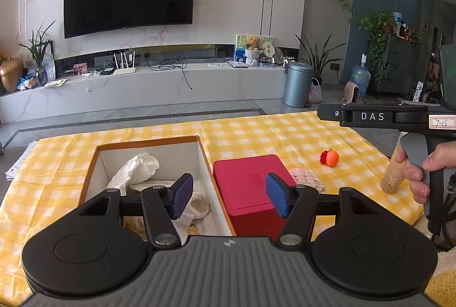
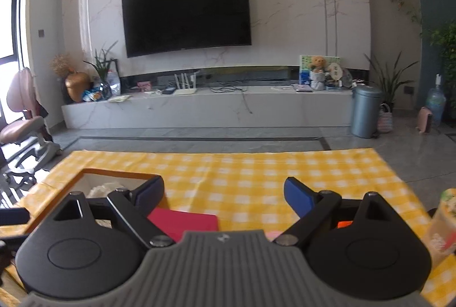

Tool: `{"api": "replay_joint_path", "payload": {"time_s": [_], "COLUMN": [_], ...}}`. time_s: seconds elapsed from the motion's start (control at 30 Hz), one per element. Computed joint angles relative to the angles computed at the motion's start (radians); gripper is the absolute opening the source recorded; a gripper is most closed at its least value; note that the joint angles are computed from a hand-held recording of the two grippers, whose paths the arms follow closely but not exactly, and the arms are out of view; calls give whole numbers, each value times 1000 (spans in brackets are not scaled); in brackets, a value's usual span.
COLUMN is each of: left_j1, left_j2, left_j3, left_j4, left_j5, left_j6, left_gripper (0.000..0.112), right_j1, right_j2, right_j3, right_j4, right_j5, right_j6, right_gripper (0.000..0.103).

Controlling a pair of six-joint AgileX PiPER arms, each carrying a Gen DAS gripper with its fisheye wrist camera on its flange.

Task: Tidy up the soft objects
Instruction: 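Move both open tools back toward the pink knit and orange ball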

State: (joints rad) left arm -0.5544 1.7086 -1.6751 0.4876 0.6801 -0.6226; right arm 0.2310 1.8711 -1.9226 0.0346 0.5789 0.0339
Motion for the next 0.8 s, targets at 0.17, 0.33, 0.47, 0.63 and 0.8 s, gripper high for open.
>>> {"api": "replay_joint_path", "payload": {"time_s": [0.17, 0.33, 0.47, 0.63, 0.8], "left_j1": [-111, -151, -158, -177, -167], "left_j2": [17, 55, 109, 244, 397], "left_j3": [-30, -94, -147, -288, -468], "left_j4": [219, 125, 26, 59, -12], "left_j5": [8, -51, -85, -58, -50], "left_j6": [-149, -75, -27, -73, -4], "left_gripper": [70, 71, 73, 73, 76], "right_j1": [-51, -104, -205, -276, -311], "right_j2": [-28, 31, 147, 219, 331], "right_j3": [47, 8, -131, -172, -282], "right_j4": [-64, -108, 156, 208, 195], "right_j5": [-5, 53, 262, 313, 337], "right_j6": [60, 130, -40, 11, 156], "right_gripper": [93, 94, 95, 95, 95]}}
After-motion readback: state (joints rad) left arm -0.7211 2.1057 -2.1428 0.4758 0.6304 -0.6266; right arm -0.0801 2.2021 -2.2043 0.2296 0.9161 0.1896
